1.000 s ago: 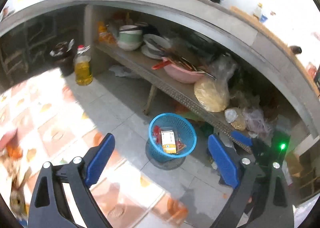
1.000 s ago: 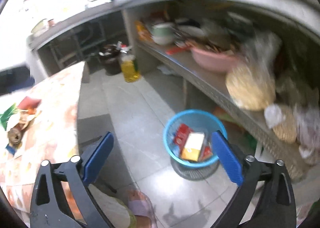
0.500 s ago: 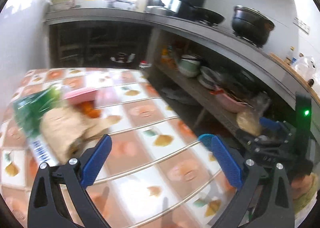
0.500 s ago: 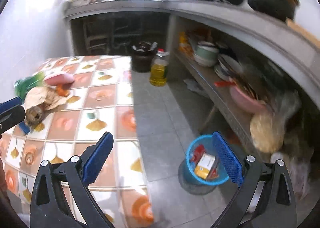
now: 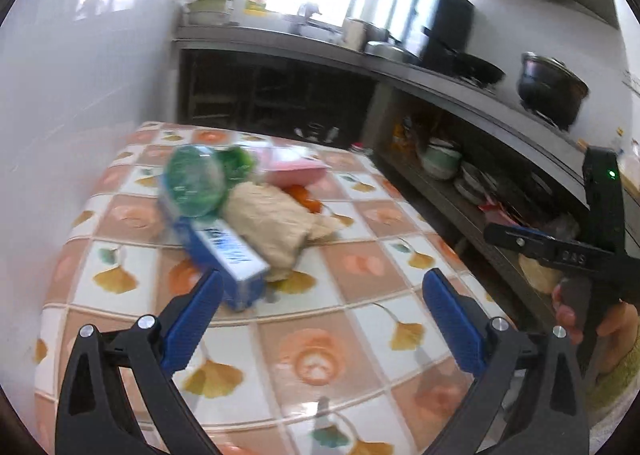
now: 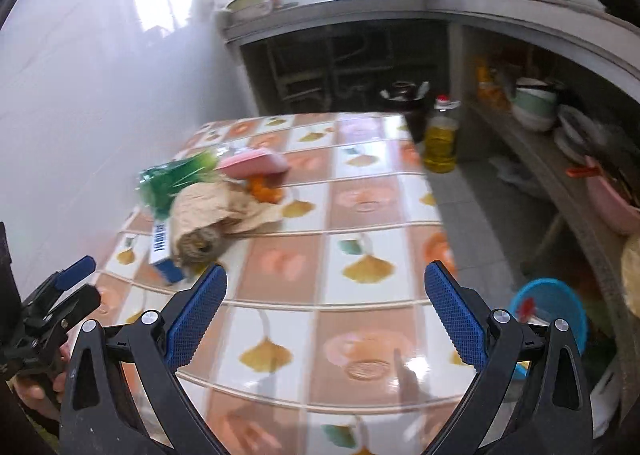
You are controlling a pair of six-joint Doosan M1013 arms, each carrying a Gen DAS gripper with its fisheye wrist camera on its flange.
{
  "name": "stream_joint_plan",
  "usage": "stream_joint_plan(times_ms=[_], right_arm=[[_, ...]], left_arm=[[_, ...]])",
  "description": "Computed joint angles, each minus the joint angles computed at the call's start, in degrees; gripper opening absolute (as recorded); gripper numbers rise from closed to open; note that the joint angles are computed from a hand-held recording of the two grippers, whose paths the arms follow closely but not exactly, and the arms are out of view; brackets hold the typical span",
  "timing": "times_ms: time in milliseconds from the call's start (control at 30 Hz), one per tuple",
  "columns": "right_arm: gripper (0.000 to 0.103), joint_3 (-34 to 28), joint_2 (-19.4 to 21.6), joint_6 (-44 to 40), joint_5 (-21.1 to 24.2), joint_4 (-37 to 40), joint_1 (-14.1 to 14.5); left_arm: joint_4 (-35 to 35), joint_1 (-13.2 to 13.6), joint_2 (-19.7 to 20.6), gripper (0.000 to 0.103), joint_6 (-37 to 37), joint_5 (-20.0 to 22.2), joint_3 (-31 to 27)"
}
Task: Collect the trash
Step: 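Grasp the brown paper with the right gripper while the left approaches the toothpaste box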
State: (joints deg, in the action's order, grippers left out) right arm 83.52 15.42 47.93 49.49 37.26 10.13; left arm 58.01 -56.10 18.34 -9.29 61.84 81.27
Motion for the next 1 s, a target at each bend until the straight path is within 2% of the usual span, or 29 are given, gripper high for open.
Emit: stream_joint_plan(times_ms=[200,367,433,600,733,833,900,1000], right_arm=[[0.095,-2.68,2.27,-1.14,8.1,2.87,1.49],[0.094,-7.3,5.8,-5.34,13.91,7.11,3.25],[0.085,-9.65,7.53,-5.6,15.86,6.59,4.25],[0.073,-16.14,12.75,-4.7,20.75,2.37,7.59],[0.064,-19.19,15.47,-3.81,22.63,-0.59,9.4],[0.058,-19.45,15.85,-5.0,22.43,-2.39,10.28],[0.052,-19.03,15.66,-6.21,21.98,-3.97,10.87],[0.051,-17.83,14.85,-8.76,20.7,-4.02,10.96]], left_arm=[[0.23,1.13,-1.79,0.097,-5.44,-0.73,3.35],[-1.4,2.83,-1.66,0.097,-6.21,-0.46,3.75],[-2.41,3.51,-1.44,0.096,-5.89,0.48,3.31],[0.26,4.95,-2.36,0.091,-7.28,0.68,3.91],[-2.55,6.49,-2.2,0.079,-4.2,1.13,3.17],[-4.96,7.64,-2.18,0.066,-2.59,-0.75,3.25],[-6.95,8.24,-2.14,0.06,-2.06,-2.28,3.57],[-9.1,8.79,-2.2,0.054,-2.39,-5.14,4.31]])
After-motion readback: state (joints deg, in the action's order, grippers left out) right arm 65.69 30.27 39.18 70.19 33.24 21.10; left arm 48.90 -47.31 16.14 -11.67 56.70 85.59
